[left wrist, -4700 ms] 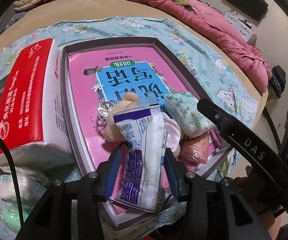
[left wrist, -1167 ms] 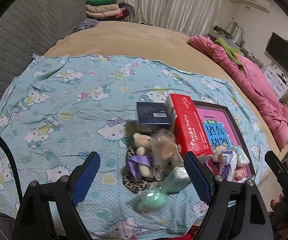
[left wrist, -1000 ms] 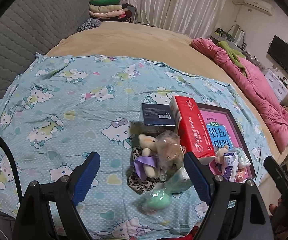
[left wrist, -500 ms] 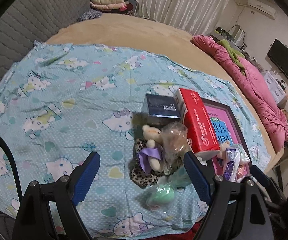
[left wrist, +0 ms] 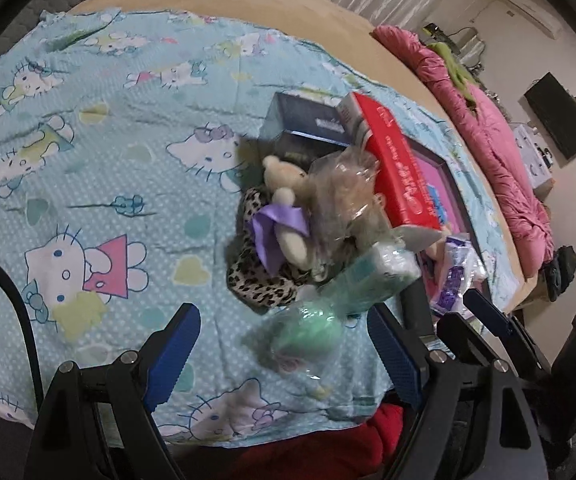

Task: Organize soft objects
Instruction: 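Grasp the mint-green sponge bag with the left tool while the right tool approaches a white tissue pack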

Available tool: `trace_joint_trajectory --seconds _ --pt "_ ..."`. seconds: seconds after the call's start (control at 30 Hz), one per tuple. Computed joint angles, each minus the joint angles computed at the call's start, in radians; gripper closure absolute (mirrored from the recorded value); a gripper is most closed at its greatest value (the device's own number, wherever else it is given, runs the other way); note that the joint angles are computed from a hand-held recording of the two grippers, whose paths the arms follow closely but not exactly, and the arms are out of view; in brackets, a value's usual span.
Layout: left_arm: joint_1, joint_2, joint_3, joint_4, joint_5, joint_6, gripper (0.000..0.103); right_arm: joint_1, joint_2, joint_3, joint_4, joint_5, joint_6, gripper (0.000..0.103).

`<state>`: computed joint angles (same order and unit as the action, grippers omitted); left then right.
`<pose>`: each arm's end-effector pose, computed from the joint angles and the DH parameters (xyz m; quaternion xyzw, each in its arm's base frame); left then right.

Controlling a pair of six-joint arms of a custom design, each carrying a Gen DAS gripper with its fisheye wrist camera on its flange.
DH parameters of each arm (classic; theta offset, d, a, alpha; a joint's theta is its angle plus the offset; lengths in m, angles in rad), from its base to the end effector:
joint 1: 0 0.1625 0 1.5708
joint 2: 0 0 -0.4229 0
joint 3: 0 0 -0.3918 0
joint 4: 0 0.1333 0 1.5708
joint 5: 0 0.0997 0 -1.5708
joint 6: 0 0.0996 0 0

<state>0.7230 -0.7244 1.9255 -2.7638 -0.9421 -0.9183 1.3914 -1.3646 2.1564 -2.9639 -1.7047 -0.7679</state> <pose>-0.2909 -0.5126 -0.0039 -0.0323 0.9504 -0.2365 0.1993 0.0289 -0.5133 0.2726 0.2574 -0.9178 0.2338 0.1916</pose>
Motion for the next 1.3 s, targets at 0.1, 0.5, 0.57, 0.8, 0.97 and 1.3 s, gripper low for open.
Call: trace_joint_trajectory --seconds 0.1,0.5,0.57,0.8,0.97,1.3 --pt "0.014 0.014 -0.002 -0.028 -0.036 0.004 0.018 -0.001 0.019 0.0 -0.006 -0.016 -0.011 0.019" --pt "0.08 0.073 -0.023 -0.091 -0.152 -0.028 0.018 -0.001 0.088 -0.001 -0.057 -0.048 -0.056 0.019" --pt "0.092 0.084 -0.029 -0.111 -0.173 -0.028 0.018 -0.001 0.099 -0.004 -0.061 -0.052 -0.06 0.019" --pt "0.12 0.109 -0.042 -0.149 -0.219 -0.019 0.027 0.0 0.123 -0.014 -0.08 -0.063 -0.067 0.019" --pt "0.134 0.113 -0.053 -0.14 -0.239 -0.005 0.034 0.001 0.133 -0.02 -0.08 -0.071 -0.062 0.019" --pt "0.148 0.122 -0.057 -0.185 -0.269 0.038 0.066 0.006 0.168 -0.034 -0.126 -0.074 -0.062 0.019"
